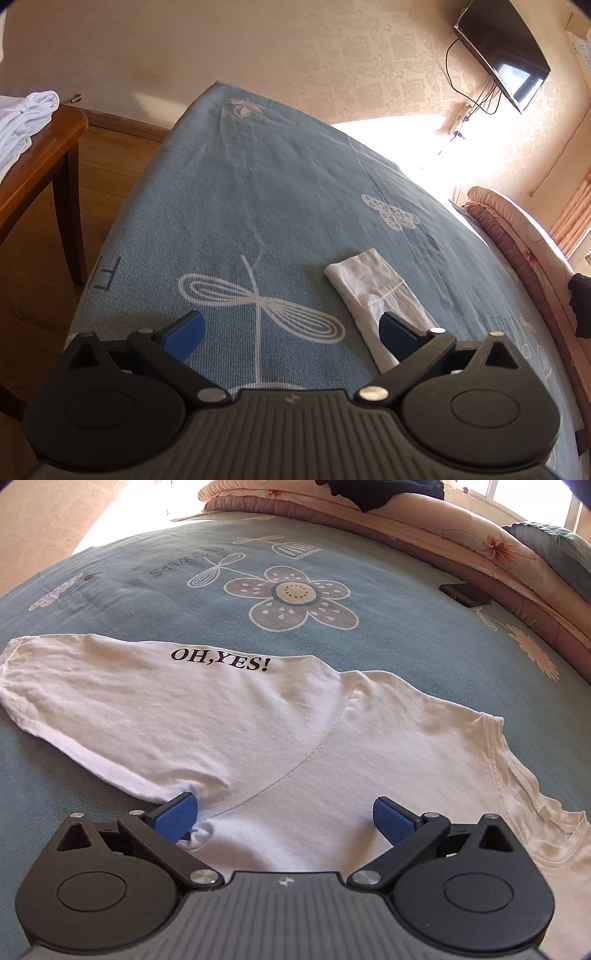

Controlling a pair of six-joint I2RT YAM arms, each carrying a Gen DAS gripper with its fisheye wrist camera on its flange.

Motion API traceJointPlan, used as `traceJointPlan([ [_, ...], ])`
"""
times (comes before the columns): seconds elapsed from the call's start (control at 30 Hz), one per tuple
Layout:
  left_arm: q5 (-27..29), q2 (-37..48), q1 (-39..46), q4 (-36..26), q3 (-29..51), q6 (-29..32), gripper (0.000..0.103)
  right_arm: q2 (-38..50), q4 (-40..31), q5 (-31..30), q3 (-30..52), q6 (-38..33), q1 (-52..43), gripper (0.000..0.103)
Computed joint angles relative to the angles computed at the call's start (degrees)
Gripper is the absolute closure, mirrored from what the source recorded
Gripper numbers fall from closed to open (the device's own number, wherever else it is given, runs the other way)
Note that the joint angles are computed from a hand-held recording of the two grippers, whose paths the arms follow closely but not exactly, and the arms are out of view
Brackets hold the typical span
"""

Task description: Fold clothes

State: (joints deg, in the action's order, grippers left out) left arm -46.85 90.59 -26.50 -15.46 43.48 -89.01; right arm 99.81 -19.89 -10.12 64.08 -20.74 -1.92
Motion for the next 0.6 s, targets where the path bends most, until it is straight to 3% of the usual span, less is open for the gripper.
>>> traceJointPlan([
  [0.1,0.13,0.2,0.02,0.28,0.09,0.39,0.003,-1.27,-5.66,-7.04,1.12,-4.46,-0.44,0.0],
  [0.27,0.44,-0.06,0.15,0.73,-0.19,0.56,0.003,-7.34,0.84,0.53,-3.7,-3.74,-0.19,0.0],
  [0.4,0.66,-0.22,0.24,0.9,-0.31,0.64,0.003,-5.53,1.18,4.81,-4.69,-4.61,-0.34,0.0],
  [0.5,0.65,-0.31,-0.08,1.49,-0.2,1.7,0.003,-5.17,6.86,0.95,-7.91,-3.13,-0.28,0.0],
  [0.6,0.59,-0.16,-1.09,5.0,-0.04,7.68,0.003,-3.79,2.21,-4.78,-4.99,-2.29,0.03,0.0],
])
